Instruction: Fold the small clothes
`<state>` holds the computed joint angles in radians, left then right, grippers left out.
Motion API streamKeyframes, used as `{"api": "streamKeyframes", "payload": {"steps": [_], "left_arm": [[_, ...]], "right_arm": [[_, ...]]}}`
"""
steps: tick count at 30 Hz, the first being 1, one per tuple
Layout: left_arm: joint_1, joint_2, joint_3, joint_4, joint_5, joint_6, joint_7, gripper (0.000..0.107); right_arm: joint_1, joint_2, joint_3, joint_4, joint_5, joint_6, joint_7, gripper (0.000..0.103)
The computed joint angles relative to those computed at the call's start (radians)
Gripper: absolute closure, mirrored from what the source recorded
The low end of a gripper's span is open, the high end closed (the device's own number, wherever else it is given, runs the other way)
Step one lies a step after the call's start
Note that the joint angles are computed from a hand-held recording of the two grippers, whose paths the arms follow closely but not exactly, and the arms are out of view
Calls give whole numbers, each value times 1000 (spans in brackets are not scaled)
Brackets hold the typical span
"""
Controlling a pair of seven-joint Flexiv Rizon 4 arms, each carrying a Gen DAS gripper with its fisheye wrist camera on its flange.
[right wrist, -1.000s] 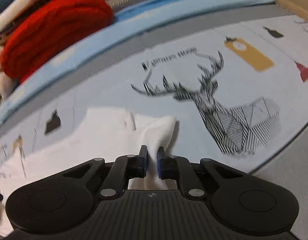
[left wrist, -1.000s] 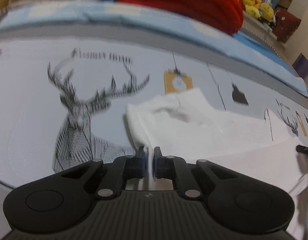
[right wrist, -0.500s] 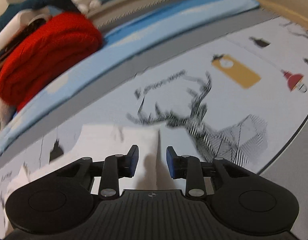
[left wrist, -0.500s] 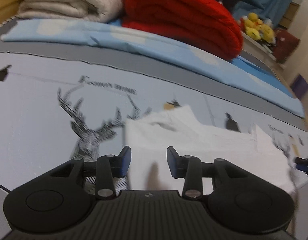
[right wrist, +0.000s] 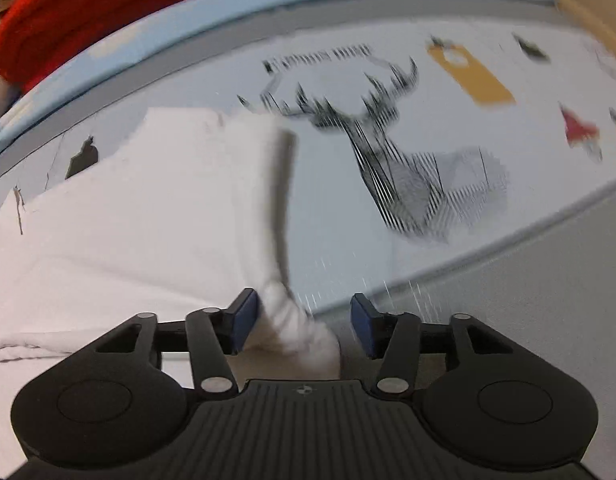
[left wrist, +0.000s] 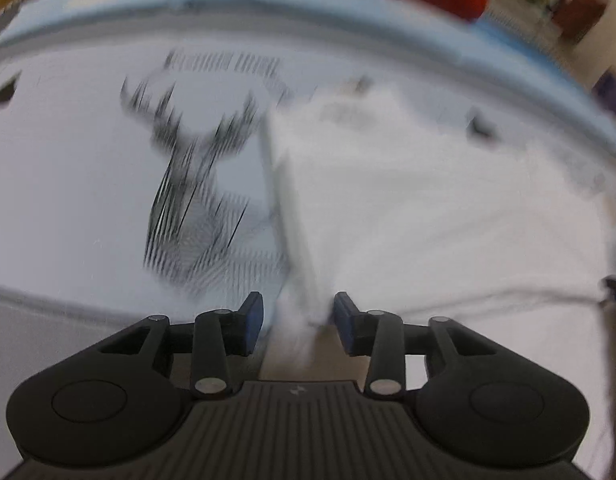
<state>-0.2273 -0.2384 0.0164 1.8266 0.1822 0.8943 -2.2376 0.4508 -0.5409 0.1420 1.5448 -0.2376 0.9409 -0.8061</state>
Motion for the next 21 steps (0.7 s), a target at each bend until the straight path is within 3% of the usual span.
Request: {"api": "streamKeyframes", "payload": {"steps": [3,9,15,18,21], "left_arm": [[-43,33,13,-42,110,-59,-85,58],[-103,173,-16,-68,419,-18,-272,59],[-105,376,-114,10,482,-112,-368,60],[-106,494,-176,68,485,-195,-404,63],[-105,600,-262,129,482,-308,-461,84]], "right_arm": [[31,62,-44,53,-62,26,74,57],[90,253,-170,269,-439,313,382,57],[33,475,-130,438,-652,441,592,57],[-11,587,-69,533,-609,461,559,57],[-20,688,-11,634,-447,444,468,57]]}}
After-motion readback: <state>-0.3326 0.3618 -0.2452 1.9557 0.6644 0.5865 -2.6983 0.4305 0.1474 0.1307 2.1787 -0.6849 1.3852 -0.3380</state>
